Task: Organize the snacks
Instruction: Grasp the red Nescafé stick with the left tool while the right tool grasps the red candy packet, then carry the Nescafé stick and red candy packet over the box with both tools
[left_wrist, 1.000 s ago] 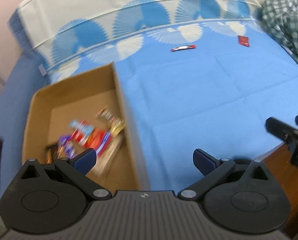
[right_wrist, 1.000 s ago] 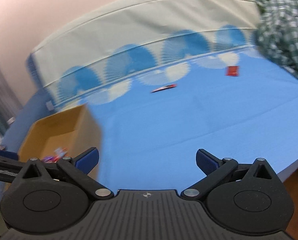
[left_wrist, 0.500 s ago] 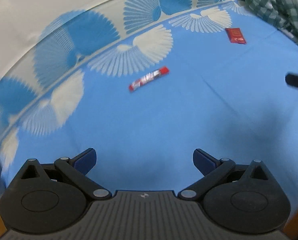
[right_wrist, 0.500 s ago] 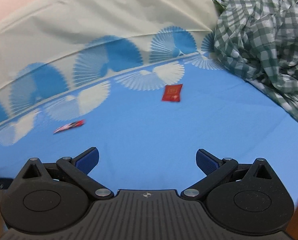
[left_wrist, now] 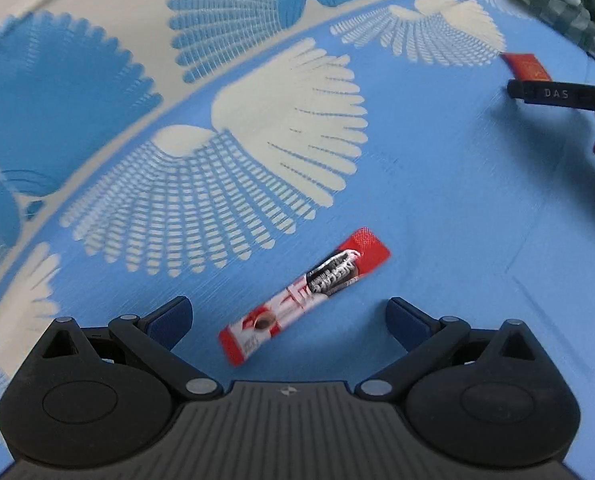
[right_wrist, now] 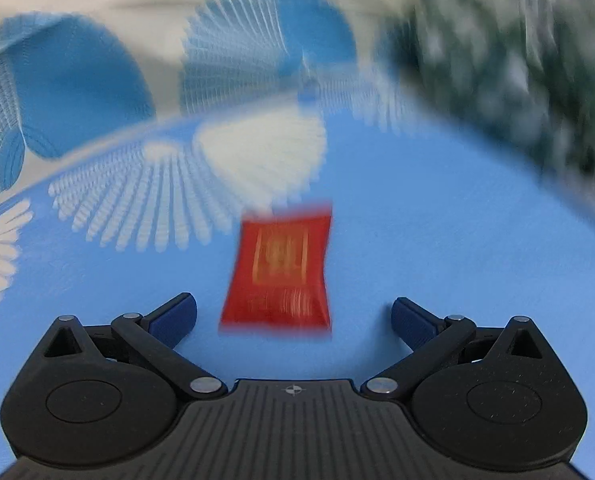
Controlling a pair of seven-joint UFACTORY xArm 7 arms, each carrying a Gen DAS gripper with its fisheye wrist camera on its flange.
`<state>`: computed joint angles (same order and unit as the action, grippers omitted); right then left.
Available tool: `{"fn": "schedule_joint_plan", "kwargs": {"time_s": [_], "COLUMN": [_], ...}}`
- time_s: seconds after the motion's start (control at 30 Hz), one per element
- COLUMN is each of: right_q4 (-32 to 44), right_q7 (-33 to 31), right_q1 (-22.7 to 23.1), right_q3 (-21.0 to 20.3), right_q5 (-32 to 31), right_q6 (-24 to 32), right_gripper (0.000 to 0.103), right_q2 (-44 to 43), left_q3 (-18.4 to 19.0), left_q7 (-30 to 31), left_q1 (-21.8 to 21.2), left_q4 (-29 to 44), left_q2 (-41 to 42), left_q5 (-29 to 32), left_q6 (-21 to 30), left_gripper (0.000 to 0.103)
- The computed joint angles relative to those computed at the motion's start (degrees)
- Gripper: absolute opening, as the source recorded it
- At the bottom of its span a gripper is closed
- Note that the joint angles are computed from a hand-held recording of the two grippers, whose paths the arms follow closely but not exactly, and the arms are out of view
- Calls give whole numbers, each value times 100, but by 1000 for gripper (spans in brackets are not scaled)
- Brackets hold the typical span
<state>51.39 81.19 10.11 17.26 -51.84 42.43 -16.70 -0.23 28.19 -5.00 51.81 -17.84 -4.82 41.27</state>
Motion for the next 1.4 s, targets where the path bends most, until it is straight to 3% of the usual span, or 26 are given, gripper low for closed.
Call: {"fn": "schedule_joint_plan", "kwargs": {"time_s": [0.1,0.27,0.33,0.37,0.4,0.47,0.5,0.53,0.67,0.83,1.0,1.17,1.4], "right_q4": [-89,-115,-111,-113,-115,-219,-271,-321,-511,-1289,-1539,-689,1162], "right_q7": [353,395,379,322,212,148,120,42,-346,-632,-557,-291,-663], "right_q1": [-91,-88,-78,-68,-44,-49,-67,-65,35,628,1344,1596,1254], "right_q3": [13,-23,-31,-47,-66,-67,-33,-11,16,217,1055,1894,2664], "right_q5": [-399,-482,-479,-464,-409,-495,-601,-640,-66,1398,2577,3661,4389], "right_q6": [-266,-340,-349,-364,-376,-560,-637,-709,-792,-634,237,1493,2696], "right_gripper": [103,103,103,103,101,83,62,48,46,45,45,45,45], "right_q2": [37,36,44,40,13,-101,-158,-221,-531,-1775,-3088,-3720,-3833], "left_q3": [91,39,5,36,80,127,133,140,175,307,513,699,911], "left_q7": [38,-274,-381,-317,-212,-260,-352,-406,-574,-747,-1053,-1413,-1725], "left_q1": [-32,55,57,16,-37,-57,-38,-24,29,99,216,344,425], "left_q4": [99,319,315,269,234,391,460,460,82,-619,-874,-381,1209], "left_q2": [103,252,191,116,47,58,73,37,-572,-2042,-3886,-5089,-5656], "left_q5": [-262,-341,-311,-424,-565,-722,-766,-805,-816,-752,-702,-524,-91], "left_q6": [72,333,385,324,275,560,695,776,1074,1837,3132,4482,6147], "left_gripper": [103,103,97,78,45,12,12,11,11,11,11,11,11]}}
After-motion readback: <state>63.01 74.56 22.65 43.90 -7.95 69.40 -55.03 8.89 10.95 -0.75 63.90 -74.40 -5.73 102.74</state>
